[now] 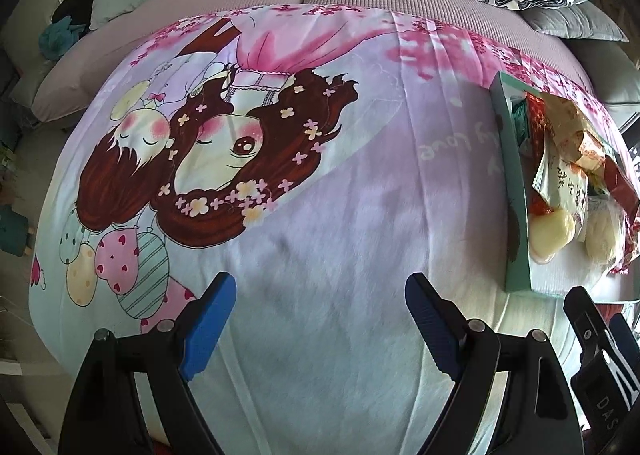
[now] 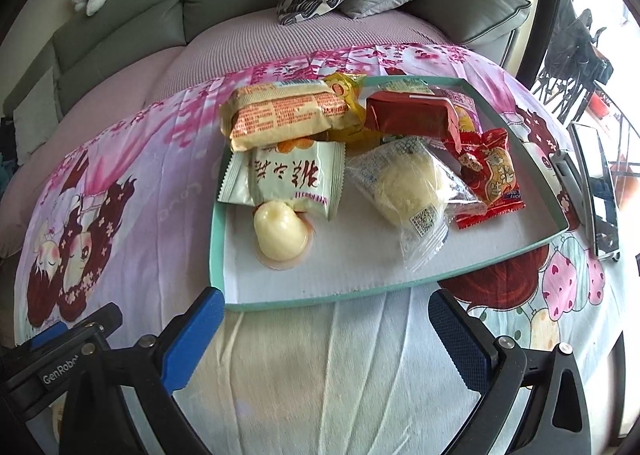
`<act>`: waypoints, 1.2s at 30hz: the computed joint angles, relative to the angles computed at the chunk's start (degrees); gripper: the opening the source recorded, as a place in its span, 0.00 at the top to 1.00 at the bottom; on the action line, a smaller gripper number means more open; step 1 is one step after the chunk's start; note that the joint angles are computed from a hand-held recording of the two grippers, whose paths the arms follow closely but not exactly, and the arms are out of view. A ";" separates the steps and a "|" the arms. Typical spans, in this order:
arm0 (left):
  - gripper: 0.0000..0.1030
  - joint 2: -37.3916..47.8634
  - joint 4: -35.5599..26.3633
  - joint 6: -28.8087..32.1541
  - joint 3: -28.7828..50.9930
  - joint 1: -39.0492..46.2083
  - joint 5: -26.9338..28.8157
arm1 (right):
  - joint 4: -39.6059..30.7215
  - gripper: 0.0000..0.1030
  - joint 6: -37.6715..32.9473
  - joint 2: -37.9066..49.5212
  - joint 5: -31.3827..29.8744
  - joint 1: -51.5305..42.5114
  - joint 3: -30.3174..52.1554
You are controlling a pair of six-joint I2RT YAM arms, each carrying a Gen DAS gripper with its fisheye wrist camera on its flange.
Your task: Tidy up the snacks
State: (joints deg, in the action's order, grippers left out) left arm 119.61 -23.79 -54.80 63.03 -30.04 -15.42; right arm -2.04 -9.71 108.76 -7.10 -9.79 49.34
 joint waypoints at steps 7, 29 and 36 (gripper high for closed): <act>0.15 -0.90 0.18 0.43 -0.92 -0.76 -0.50 | -0.21 0.00 -0.68 0.05 -0.31 -0.22 0.03; 0.16 -1.11 1.78 2.10 -1.25 0.32 1.43 | -0.57 0.00 -0.59 -0.23 -2.18 -0.94 0.22; 0.16 -1.05 1.68 1.87 -1.09 0.45 1.80 | -0.56 0.00 -0.49 -0.18 -2.28 -0.94 0.22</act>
State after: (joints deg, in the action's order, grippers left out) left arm 118.56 -22.11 -52.92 61.95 -29.59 -13.62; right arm -2.60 -10.20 108.57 -9.38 -10.73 49.55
